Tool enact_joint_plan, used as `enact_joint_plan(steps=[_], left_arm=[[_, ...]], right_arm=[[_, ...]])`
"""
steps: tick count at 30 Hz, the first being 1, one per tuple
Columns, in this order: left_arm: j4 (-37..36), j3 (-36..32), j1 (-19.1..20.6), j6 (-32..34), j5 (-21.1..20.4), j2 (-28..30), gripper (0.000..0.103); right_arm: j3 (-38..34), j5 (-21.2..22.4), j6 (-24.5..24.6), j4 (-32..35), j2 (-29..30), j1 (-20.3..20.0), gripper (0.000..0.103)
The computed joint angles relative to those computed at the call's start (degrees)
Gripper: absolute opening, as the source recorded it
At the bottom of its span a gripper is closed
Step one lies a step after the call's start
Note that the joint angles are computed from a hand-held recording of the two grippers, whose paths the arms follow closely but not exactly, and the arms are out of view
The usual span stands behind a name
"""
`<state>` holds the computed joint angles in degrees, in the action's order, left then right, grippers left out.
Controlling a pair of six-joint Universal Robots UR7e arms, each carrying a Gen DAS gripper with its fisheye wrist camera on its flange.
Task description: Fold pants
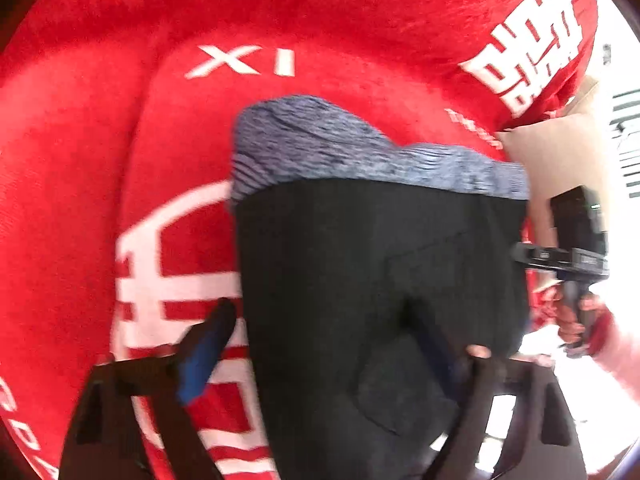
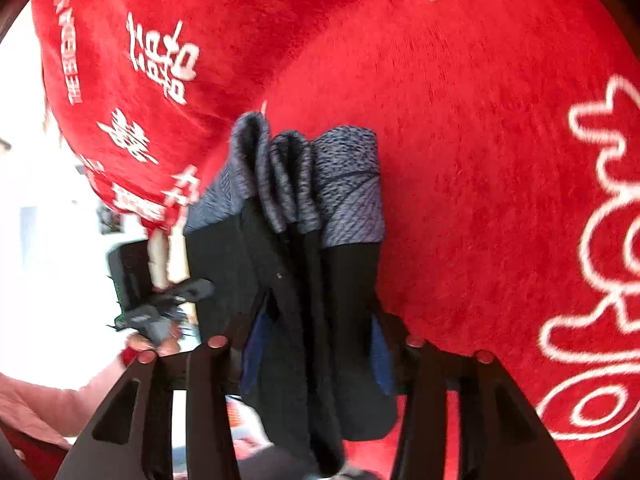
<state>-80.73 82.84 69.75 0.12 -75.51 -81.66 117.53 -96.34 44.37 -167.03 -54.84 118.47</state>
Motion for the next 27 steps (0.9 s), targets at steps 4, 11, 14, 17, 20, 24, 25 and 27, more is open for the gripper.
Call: enact_joint_plan(steps=[4, 11, 14, 17, 20, 24, 25, 27], left_arm=[[-1.8, 2.2, -2.1, 0.2, 5.0, -2.0, 0.092], [-0.7, 3.5, -5.8, -1.7, 14.5, -4.6, 0.092], [2.7, 3.0, -8.1, -3.9, 18.1, -6.2, 0.092], [8.7, 1.9, -11.0, -7.1, 20.1, -7.8, 0.092], [13.3, 1.7, -14.0, -10.3, 20.8, -9.8, 0.092], [18.3, 2.4, -17.5, -14.4, 20.6, -12.2, 0.103], [19.2, 2.9, -18.9, -15.1, 21.1, -13.3, 0.103], [20.7, 3.3, -21.3, -15.9, 21.6, -14.9, 0.103]], right_arm=[[-2.4, -6.0, 2.4, 6.0, 0.0, 2.2, 0.075], [-8.3, -19.6, 18.4, 27.4, -1.6, 8.6, 0.084], [-14.7, -24.9, 24.7, 41.5, -0.1, 12.3, 0.086], [-18.4, -25.2, 27.8, 47.7, 1.1, 14.7, 0.103], [-22.2, -25.4, 31.9, 51.4, 3.2, 17.4, 0.103], [-27.7, -25.2, 36.3, 59.2, 6.1, 20.6, 0.103], [-29.8, -25.4, 37.6, 62.4, 7.2, 21.4, 0.103], [-34.3, -25.6, 39.9, 68.2, 9.6, 23.1, 0.103]])
